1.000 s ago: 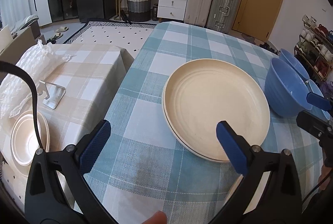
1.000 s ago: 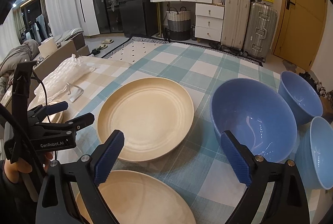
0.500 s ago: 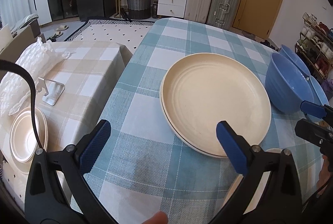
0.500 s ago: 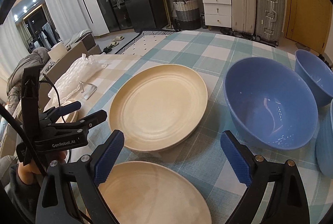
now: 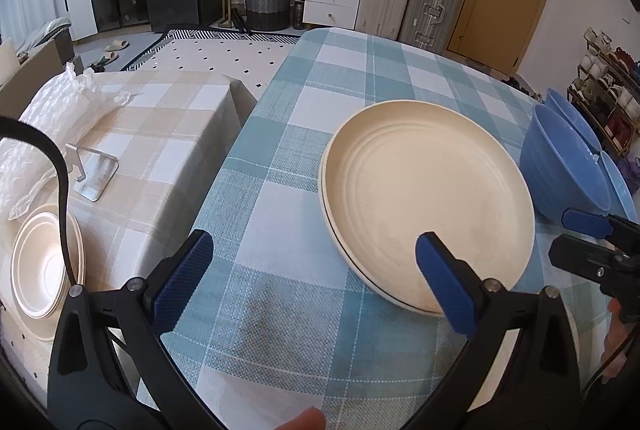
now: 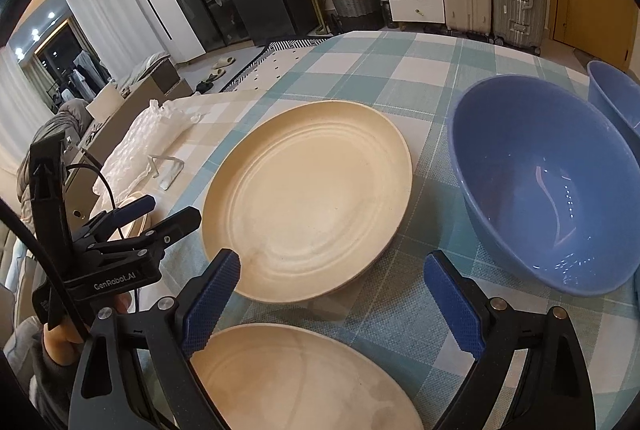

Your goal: Organize plates and bowls

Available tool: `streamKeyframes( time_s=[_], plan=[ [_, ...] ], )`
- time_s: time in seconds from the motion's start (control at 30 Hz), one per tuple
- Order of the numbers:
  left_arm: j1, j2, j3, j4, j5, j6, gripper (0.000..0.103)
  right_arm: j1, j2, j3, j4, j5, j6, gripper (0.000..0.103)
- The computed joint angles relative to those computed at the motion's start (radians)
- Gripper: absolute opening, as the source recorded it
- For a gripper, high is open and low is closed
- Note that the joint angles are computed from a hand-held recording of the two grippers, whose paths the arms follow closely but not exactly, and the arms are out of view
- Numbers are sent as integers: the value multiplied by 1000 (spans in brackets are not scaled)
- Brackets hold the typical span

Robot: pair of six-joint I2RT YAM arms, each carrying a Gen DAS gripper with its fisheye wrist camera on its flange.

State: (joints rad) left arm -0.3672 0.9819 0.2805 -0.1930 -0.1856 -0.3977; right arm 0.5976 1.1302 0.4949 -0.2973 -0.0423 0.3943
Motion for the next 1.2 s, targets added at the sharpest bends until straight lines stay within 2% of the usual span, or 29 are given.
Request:
streamKeyframes(
  time_s=[0.1,0.43,0.87,1.17,1.2],
  plan=[
    [18,47,7,38,15,17,101,3,49,16,16,1,-3,90],
    [63,197,21,163,73,40,101,-27,172,43,72,5,8,87],
    [97,379,66,282,141,53,90,-59,305,82,138,4,12,77],
    [117,474,99,325,198,72,68,-58,390,125,158,3,27,67],
    [117,475,100,327,197,76,63,-57,394,126,160,7,26,67]
  ],
)
